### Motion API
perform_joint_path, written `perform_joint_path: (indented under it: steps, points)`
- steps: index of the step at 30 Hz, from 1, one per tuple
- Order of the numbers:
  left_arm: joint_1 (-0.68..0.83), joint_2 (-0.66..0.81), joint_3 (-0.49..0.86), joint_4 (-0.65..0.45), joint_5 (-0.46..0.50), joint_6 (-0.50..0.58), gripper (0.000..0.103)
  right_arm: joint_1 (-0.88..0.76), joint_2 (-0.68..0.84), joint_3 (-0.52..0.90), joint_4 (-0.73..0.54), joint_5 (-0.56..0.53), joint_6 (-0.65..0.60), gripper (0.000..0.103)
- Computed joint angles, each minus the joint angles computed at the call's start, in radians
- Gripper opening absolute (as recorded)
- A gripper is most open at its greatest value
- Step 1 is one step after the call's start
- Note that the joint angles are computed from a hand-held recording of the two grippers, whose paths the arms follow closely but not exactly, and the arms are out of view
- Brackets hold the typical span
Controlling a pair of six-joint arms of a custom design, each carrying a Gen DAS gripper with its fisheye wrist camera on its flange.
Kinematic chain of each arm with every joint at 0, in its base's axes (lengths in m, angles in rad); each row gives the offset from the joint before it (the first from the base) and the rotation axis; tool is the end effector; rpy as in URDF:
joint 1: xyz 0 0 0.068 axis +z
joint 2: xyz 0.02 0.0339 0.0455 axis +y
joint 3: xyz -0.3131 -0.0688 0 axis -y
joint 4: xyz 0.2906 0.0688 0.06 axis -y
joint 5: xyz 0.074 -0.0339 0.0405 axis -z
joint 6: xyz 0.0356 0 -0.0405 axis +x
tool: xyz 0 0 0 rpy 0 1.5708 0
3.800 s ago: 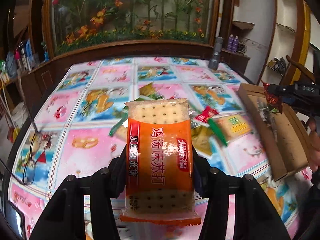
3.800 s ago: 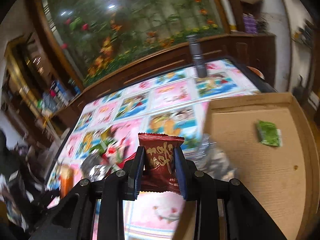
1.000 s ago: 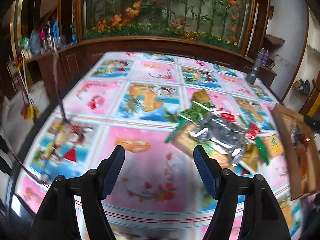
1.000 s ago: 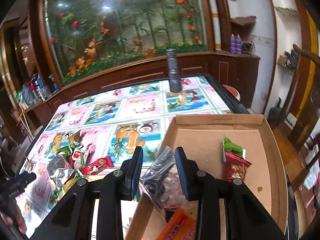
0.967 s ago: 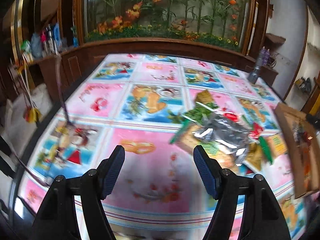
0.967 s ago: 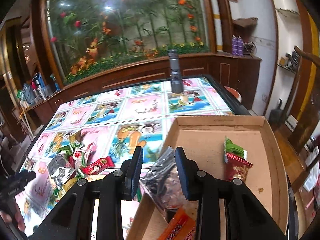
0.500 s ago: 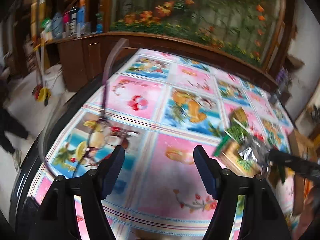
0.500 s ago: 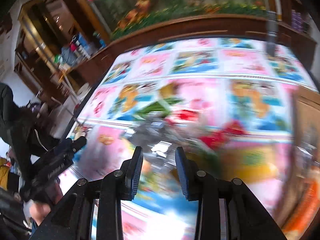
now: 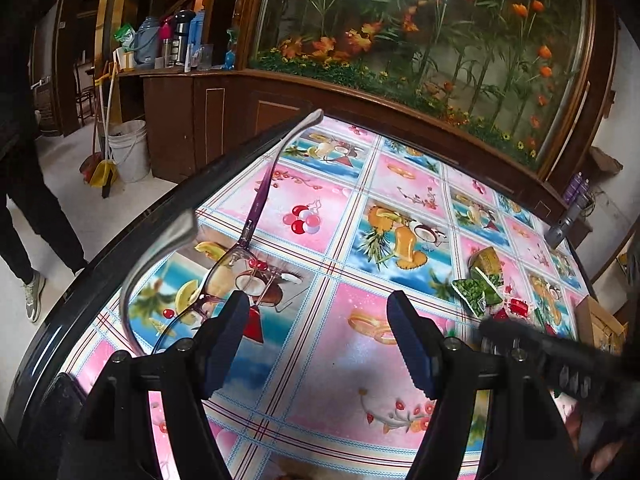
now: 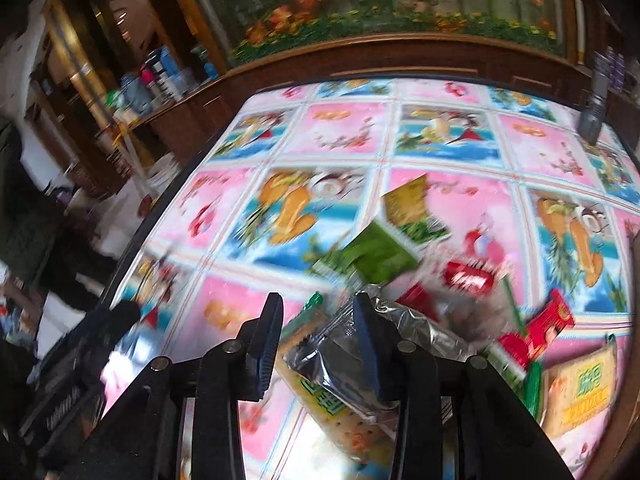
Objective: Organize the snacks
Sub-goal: 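Return the left tool to the table while the right tool grasps a dark foil packet, then lift the silver foil bag with the right tool while the left tool grasps a WEIDAN cracker pack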
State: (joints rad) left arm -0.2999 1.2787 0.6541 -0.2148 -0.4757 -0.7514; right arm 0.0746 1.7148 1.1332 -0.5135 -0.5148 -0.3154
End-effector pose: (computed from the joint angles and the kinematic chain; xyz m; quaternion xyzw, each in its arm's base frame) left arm 0.2639 -0.0646 0.2134 -0.2853 0.8657 0.0159 0.4110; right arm 0.3864 0.0465 0.2205 -0.2410 0.9104 0.2182 0.2559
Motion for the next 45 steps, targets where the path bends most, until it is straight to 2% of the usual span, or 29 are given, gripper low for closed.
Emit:
perform_joint_path:
  steps: [6, 9, 11, 12, 15, 18, 22, 29, 34, 36, 37, 39, 40, 43, 45]
  points:
    - [0.022, 0.043, 0.013, -0.003, 0.089, 0.002, 0.070, 0.009, -0.075, -0.079, -0.101, -0.016, -0.107, 0.040]
    - [0.023, 0.043, 0.013, 0.001, 0.097, -0.006, 0.070, 0.011, -0.126, -0.118, 0.006, 0.014, -0.082, 0.040]
    - [0.017, 0.038, 0.009, 0.002, 0.078, -0.012, 0.070, 0.002, -0.108, -0.100, 0.054, 0.006, -0.026, 0.054]
    - [0.017, 0.038, 0.007, 0.002, 0.074, -0.014, 0.070, -0.002, -0.087, -0.085, 0.067, 0.005, -0.001, 0.057]
    - [0.030, 0.042, 0.008, 0.001, 0.097, -0.014, 0.070, 0.011, -0.024, -0.053, 0.080, 0.047, 0.014, 0.057]
    - [0.035, 0.047, 0.010, 0.002, 0.114, -0.010, 0.070, 0.018, 0.011, -0.049, 0.035, 0.033, -0.013, 0.057]
    - [0.042, 0.035, 0.002, 0.008, 0.122, -0.009, 0.070, 0.031, -0.038, -0.127, 0.051, 0.051, -0.068, 0.057]
    - [0.093, 0.052, 0.004, 0.012, 0.217, -0.006, 0.070, -0.015, -0.155, -0.250, -0.089, -0.102, -0.229, 0.057]
    - [0.133, 0.073, 0.007, 0.023, 0.322, 0.017, 0.070, -0.098, -0.238, -0.313, -0.001, -0.135, -0.176, 0.057]
    - [0.161, 0.075, 0.006, 0.031, 0.393, 0.031, 0.070, -0.144, -0.215, -0.284, -0.009, -0.154, -0.137, 0.057]
    - [0.158, 0.069, 0.004, 0.034, 0.387, 0.033, 0.070, -0.180, -0.197, -0.264, -0.034, -0.191, -0.136, 0.057]
    - [0.143, 0.059, 0.003, 0.040, 0.368, 0.044, 0.070, -0.213, -0.206, -0.256, -0.094, -0.218, -0.214, 0.057]
    - [0.145, 0.062, 0.003, 0.047, 0.390, 0.056, 0.070, -0.221, -0.227, -0.267, -0.124, -0.215, -0.284, 0.058]
    - [0.132, 0.108, 0.030, 0.043, 0.484, 0.116, 0.070, -0.216, -0.295, -0.307, -0.212, -0.178, -0.493, 0.075]
    - [0.122, 0.129, 0.037, 0.050, 0.527, 0.133, 0.070, -0.206, -0.339, -0.345, -0.199, -0.154, -0.559, 0.078]
